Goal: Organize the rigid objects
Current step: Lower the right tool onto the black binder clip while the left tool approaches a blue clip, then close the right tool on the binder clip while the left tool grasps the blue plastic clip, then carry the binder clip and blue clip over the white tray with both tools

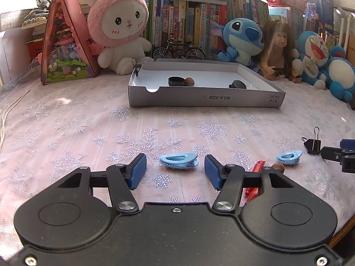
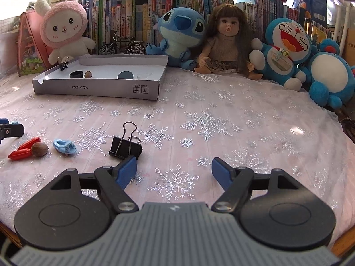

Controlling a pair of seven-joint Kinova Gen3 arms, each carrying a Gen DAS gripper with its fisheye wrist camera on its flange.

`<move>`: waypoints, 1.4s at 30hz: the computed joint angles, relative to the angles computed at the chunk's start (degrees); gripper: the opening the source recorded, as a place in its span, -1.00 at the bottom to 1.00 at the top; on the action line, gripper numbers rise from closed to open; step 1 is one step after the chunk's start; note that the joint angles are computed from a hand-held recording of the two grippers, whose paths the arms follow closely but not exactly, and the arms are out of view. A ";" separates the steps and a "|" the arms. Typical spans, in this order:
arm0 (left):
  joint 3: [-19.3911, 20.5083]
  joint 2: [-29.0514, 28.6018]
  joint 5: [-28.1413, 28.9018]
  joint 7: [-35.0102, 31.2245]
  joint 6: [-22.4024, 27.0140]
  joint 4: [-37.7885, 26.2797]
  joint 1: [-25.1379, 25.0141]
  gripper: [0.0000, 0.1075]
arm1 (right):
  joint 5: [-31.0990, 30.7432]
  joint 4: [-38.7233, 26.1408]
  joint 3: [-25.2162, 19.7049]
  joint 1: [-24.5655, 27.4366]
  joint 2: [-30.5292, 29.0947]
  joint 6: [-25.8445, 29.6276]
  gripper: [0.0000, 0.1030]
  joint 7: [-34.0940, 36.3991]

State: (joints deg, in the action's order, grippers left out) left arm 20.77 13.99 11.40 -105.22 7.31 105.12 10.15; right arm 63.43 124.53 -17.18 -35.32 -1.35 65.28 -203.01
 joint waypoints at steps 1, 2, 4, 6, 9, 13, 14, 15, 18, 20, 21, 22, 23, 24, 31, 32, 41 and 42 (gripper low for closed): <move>0.26 0.02 0.14 -0.05 0.05 -0.04 -0.24 0.01 | 0.48 0.72 0.21 0.23 -1.07 -1.75 0.61 -1.71; 0.40 0.02 0.28 -0.02 0.03 -0.05 -0.33 0.01 | 1.29 1.57 0.32 0.58 -2.19 -3.87 0.61 -3.52; 0.68 0.10 0.50 -0.06 0.10 -0.17 -0.52 -0.01 | 2.69 2.07 -0.28 1.03 -2.95 -5.57 0.60 -5.68; 0.62 0.20 0.64 0.08 0.07 -0.29 -0.39 -0.04 | 3.72 1.61 -0.97 1.07 -2.35 -5.31 0.54 -6.14; 1.37 0.34 0.91 -0.15 0.18 -0.40 -0.85 -0.15 | 3.82 -0.18 -0.75 1.07 -0.90 -5.51 0.51 -5.05; 1.45 0.34 0.69 -0.64 -0.20 -0.22 -0.51 -0.31 | 2.87 -2.40 0.40 1.18 1.09 -5.91 0.41 -4.83; 1.20 0.31 0.51 -0.58 -0.38 -0.13 -0.17 -0.31 | 2.70 -2.83 0.71 1.18 1.59 -5.89 0.36 -5.31; 1.12 0.29 0.39 -0.53 -0.47 -0.06 -0.03 -0.31 | 2.63 -3.04 0.93 1.07 1.94 -5.78 0.29 -5.88; 0.94 0.24 0.17 -0.16 -0.58 0.02 0.20 -0.32 | 2.94 -3.32 1.32 0.50 2.80 -5.04 0.06 -7.21; 0.79 0.24 0.17 0.21 -0.44 -0.11 0.33 -0.32 | 3.08 -3.43 1.56 0.15 3.07 -4.69 -0.07 -7.16; 0.47 0.30 0.10 0.50 -0.26 -0.34 0.63 -0.32 | 3.09 -3.51 1.70 0.06 3.14 -4.66 -0.10 -7.06; 0.16 0.38 0.00 0.74 -0.03 -0.59 0.95 -0.32 | 3.11 -3.61 1.80 -0.03 3.24 -4.53 -0.20 -7.04; -0.64 0.42 -0.25 1.20 0.19 -0.88 1.73 -0.32 | 3.05 -3.81 1.93 -0.07 3.39 -4.43 -0.25 -6.74; -2.06 0.43 -0.76 1.97 0.41 -1.18 3.10 -0.32 | 3.10 -3.89 2.04 -0.11 3.47 -4.42 -0.25 -6.62; -6.40 0.85 -4.15 5.66 0.62 -2.59 7.75 -0.32 | 3.87 -5.06 2.56 -0.60 4.82 -3.57 -0.25 -4.73; -6.74 1.02 -4.55 6.01 0.78 -2.94 8.15 -0.32 | 4.03 -5.27 2.63 -0.76 5.11 -3.30 -0.25 -4.34; -8.90 2.77 -6.59 9.30 2.38 -6.84 10.37 -0.32 | 5.28 -6.66 4.03 -0.57 6.27 -3.94 -0.27 -2.07; -9.11 2.96 -6.84 9.60 2.48 -7.31 10.57 -0.32 | 5.41 -6.74 4.18 -0.44 6.26 -4.21 -0.27 -1.85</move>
State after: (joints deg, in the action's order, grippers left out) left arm 11.65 16.95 4.55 -95.62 9.79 97.81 20.72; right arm 68.84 117.79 -13.01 -35.75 4.90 61.08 -204.86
